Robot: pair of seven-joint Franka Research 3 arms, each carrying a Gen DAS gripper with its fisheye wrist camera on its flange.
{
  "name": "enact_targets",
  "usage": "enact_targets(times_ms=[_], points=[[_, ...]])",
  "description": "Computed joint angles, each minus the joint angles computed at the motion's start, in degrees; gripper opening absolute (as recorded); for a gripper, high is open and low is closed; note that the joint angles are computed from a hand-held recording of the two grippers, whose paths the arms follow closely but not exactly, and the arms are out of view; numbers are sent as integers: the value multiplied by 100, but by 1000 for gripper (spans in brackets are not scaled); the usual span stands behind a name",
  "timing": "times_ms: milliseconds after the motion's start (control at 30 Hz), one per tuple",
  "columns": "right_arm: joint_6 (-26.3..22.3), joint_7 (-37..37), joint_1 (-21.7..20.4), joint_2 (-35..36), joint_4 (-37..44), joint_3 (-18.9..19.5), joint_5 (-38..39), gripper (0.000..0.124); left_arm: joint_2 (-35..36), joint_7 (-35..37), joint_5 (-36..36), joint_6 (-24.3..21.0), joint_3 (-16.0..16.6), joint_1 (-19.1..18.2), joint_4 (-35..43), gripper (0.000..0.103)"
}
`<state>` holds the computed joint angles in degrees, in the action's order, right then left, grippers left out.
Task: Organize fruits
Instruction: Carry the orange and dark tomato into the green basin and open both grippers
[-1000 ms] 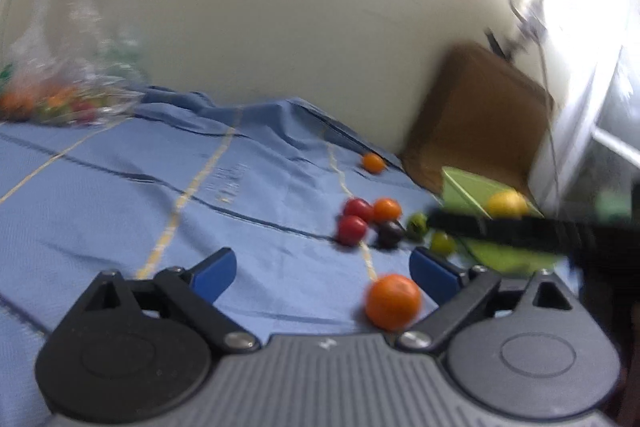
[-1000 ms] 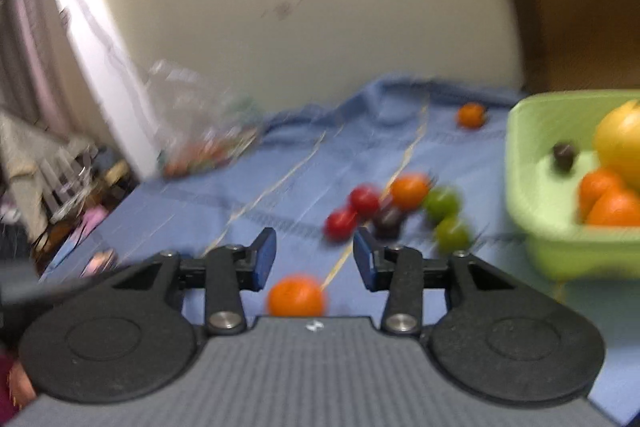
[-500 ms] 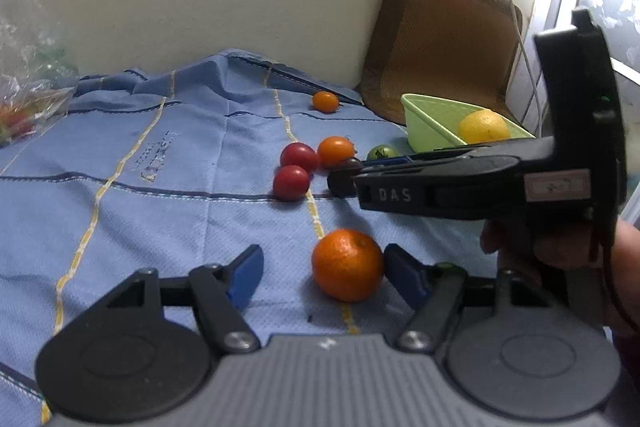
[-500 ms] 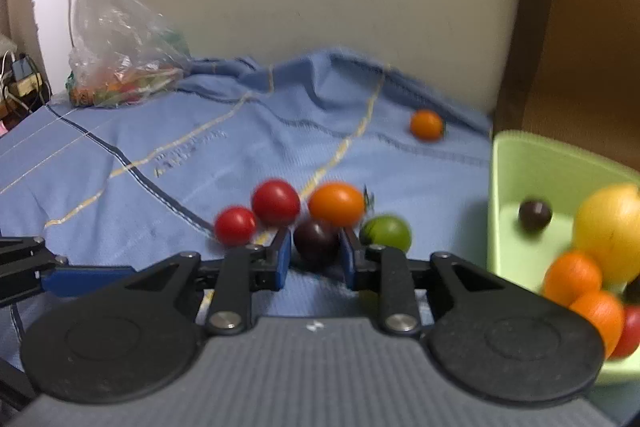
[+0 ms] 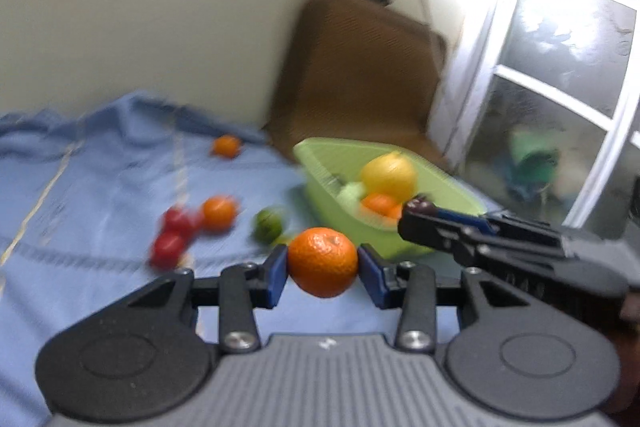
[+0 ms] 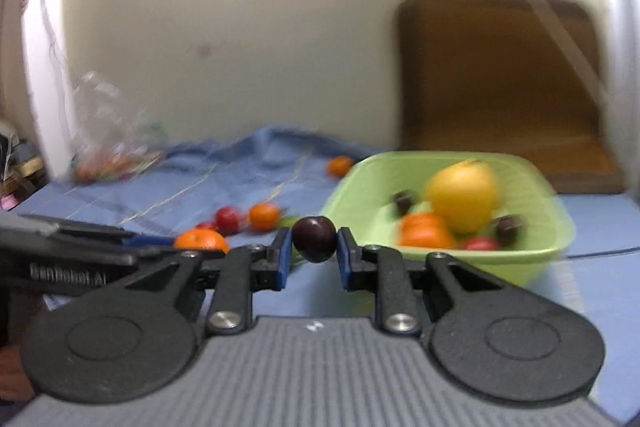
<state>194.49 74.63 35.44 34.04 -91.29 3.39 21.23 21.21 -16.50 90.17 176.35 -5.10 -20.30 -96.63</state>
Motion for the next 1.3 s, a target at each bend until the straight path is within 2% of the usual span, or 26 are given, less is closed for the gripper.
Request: enact_targets(times_ms=[33, 100, 133, 200, 267, 333, 367, 433, 500, 567, 633, 700, 767, 833, 900, 967, 1033, 1100, 1167, 1200, 1267, 1300], points=[[186, -101, 207, -51, -90, -266, 185, 27, 144, 352, -289, 13, -67, 22, 191, 38], [428, -101, 166, -106, -183, -308, 222, 27, 505, 1275, -1037, -56, -192, 9, 641, 38], [422, -169, 247, -96, -140, -451, 382, 27, 718, 1801, -1424, -155, -302, 18, 901, 38], [292, -340, 584, 21, 56, -938, 836, 27, 1148, 2748, -2106, -419, -546, 44, 1427, 38], [176, -430, 860, 199, 260, -1373, 1159, 27, 1506, 3392, -2616, -704, -701, 13, 1883, 39], [36, -476, 1352, 457, 481, -2087, 1638, 28, 1798, 3829, -3032, -948, -769, -36, 2265, 38], [2, -398, 1402, 487, 481, -2190, 1670, 28, 1898, 3919, -3178, -1076, -734, -102, 2416, 39], [-3, -309, 1216, 455, 447, -2002, 1630, 28, 1980, 3968, -3346, -1249, -571, -259, 2559, 44], [-47, -194, 1266, 518, 485, -2103, 1675, 29, 2007, 3992, -3451, -1318, -375, -395, 2614, 51], [21, -115, 1214, 540, 488, -2058, 1612, 39, 1877, 3809, -3442, -1124, -104, -523, 2423, 53], [204, -125, 1107, 494, 411, -1896, 1561, 48, 1675, 3444, -3321, -888, 285, -731, 2177, 58], [307, -219, 1039, 487, 409, -1774, 1591, 48, 1411, 2889, -3042, -723, 834, -1072, 1888, 62], [558, -318, 900, 446, 349, -1532, 1580, 47, 989, 1582, -2092, -562, 1647, -1568, 1418, 62], [927, -271, 435, 321, 190, -897, 1213, 47, 507, 210, -1056, -691, 2134, -1859, 880, 62], [1190, -133, -76, 200, 2, -239, 674, 46, 73, -485, -615, -1004, 2236, -1876, 341, 60], [1229, 66, -570, 113, -151, 383, 66, 42, -319, -807, -557, -1290, 2217, -1753, -200, 59], [1073, 338, -1010, 90, -225, 951, -674, 38, -572, -1217, -459, -1285, 2174, -1566, -581, 57], [753, 452, -1193, 143, -154, 1267, -1209, 38, -714, -1597, -241, -1146, 2113, -1385, -814, 57], [278, 352, -1064, 226, 44, 1255, -1417, 36, -729, -1491, -207, -905, 1989, -1191, -893, 57], [-5, 238, -835, 283, 205, 1057, -1375, 35, -714, -1267, -286, -820, 1904, -1103, -907, 57], [-581, 115, -177, 401, 556, 353, -1121, 31, -621, -671, -527, -775, 1696, -958, -876, 58], [-901, 197, 215, 483, 758, -129, -977, 31, -537, -377, -673, -730, 1586, -871, -821, 58]])
